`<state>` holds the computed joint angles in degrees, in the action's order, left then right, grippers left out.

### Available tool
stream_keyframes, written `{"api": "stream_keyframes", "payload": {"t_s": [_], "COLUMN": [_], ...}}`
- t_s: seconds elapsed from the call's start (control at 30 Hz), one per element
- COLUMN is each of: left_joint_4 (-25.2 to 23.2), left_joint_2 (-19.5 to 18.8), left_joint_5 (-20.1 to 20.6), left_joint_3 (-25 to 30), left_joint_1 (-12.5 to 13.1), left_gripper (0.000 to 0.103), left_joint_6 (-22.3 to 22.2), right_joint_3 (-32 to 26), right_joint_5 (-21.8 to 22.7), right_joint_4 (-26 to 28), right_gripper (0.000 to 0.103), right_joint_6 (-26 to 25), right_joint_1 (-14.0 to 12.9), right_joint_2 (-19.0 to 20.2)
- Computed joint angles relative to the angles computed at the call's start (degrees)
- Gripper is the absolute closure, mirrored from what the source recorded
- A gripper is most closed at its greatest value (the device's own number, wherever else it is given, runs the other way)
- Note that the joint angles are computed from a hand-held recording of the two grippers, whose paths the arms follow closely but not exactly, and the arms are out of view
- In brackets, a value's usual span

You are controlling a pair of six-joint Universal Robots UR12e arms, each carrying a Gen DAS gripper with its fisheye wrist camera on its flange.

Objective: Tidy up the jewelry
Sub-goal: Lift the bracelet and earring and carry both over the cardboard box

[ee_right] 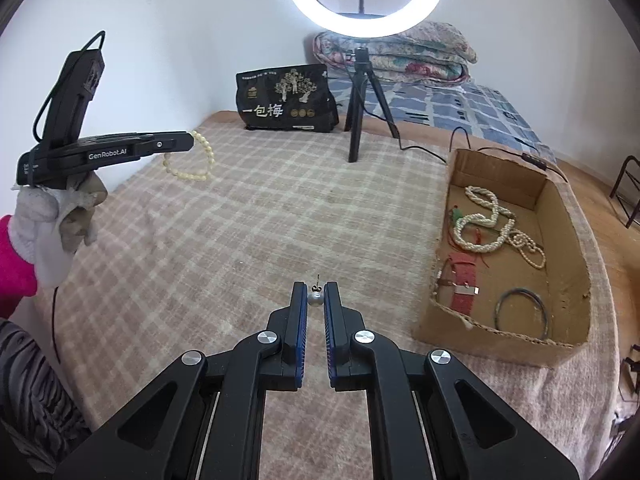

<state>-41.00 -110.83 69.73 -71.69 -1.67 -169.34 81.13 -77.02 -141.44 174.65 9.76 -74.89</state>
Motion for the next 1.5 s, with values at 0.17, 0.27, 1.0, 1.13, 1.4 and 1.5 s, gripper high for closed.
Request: {"api": "stream_keyframes", "payload": {"t_s": [0.17,0.27,1.0,1.13,1.4,1.5], "left_joint_4": [0.0,-0.3,-5.6,-7.1,-9.9,-9.9], "left_joint_2": [-0.1,-0.3,-9.4,-11.5,-13.9,-14.3], "left_joint_5": [-2.3,-3.9,-6.8,-6.7,-5.3,-4.4], "left_joint_3": [1.0,1.6,16.0,18.7,21.1,21.3], "left_joint_1": [-1.5,-2.6,-10.9,-11.7,-12.9,-13.3], "left_gripper": [0.098,0.098,0.098,0.098,0.098,0.098], "left_joint_6": [-0.1,0.1,1.8,1.4,2.3,2.9], "right_joint_3": [1.9,2.9,1.1,-0.2,-3.5,-4.7], "right_joint_5": [-2.0,-3.1,-5.4,-5.3,-5.3,-5.8], "right_joint_4": [-0.2,-0.4,-1.4,-0.8,1.5,2.8], "right_gripper": [0.096,0.096,0.096,0.096,0.096,0.096], "right_joint_6": [1.3,2.1,3.2,3.4,3.5,3.3], "right_joint_1": [-1.5,-2.5,-6.4,-7.1,-7.8,-7.8], "right_joint_2": [-2.3,-3.5,-2.1,-0.8,2.3,3.2]}}
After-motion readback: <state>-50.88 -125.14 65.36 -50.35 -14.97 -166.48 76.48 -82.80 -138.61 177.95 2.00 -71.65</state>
